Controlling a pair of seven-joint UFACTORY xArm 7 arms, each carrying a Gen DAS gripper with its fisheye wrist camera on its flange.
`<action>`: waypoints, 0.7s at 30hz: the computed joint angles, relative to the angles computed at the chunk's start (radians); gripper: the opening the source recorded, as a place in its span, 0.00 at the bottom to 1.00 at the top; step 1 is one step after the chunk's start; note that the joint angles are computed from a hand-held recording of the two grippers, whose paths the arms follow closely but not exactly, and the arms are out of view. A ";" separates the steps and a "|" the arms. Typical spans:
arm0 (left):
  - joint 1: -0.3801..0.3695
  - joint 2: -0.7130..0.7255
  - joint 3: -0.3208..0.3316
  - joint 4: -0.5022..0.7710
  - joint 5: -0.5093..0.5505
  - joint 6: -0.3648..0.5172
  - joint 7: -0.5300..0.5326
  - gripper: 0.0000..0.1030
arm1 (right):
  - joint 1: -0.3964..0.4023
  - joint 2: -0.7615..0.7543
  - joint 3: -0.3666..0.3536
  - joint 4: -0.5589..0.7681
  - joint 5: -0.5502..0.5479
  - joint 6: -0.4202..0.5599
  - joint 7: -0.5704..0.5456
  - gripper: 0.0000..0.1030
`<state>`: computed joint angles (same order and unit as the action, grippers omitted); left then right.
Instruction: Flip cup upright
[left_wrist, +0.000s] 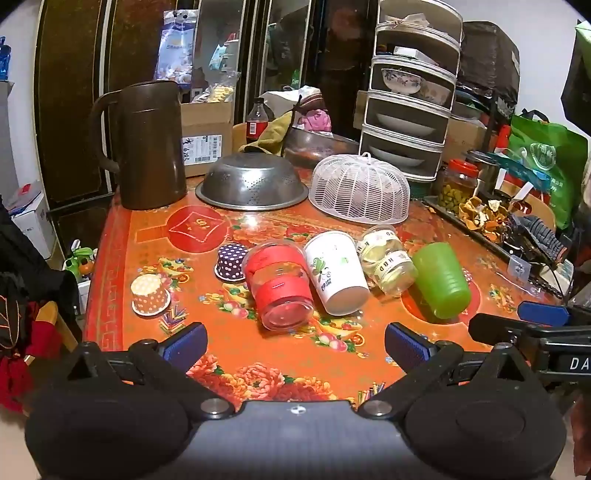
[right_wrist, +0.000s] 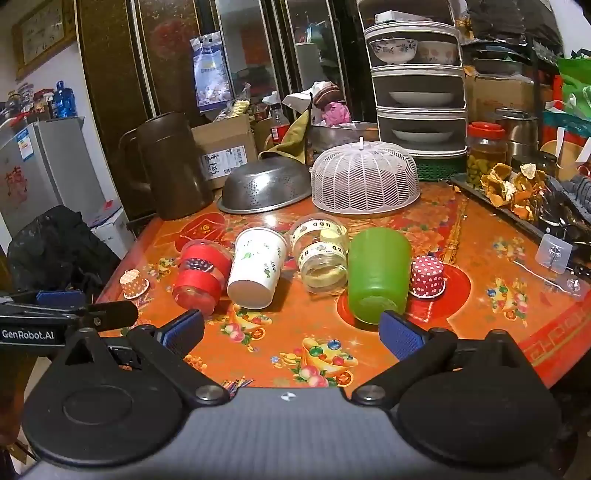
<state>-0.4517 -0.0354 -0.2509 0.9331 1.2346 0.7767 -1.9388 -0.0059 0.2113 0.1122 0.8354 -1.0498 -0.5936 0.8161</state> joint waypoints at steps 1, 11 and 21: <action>0.000 0.001 0.000 0.002 -0.001 0.000 0.001 1.00 | 0.000 0.000 0.000 0.000 0.000 0.000 0.000 0.99; -0.006 0.002 -0.003 0.007 -0.002 0.006 0.011 1.00 | -0.006 0.001 -0.004 0.006 -0.020 -0.015 0.023 0.99; -0.009 0.003 -0.003 0.010 -0.023 0.009 0.032 1.00 | -0.002 -0.008 -0.011 0.002 -0.022 -0.020 0.027 0.99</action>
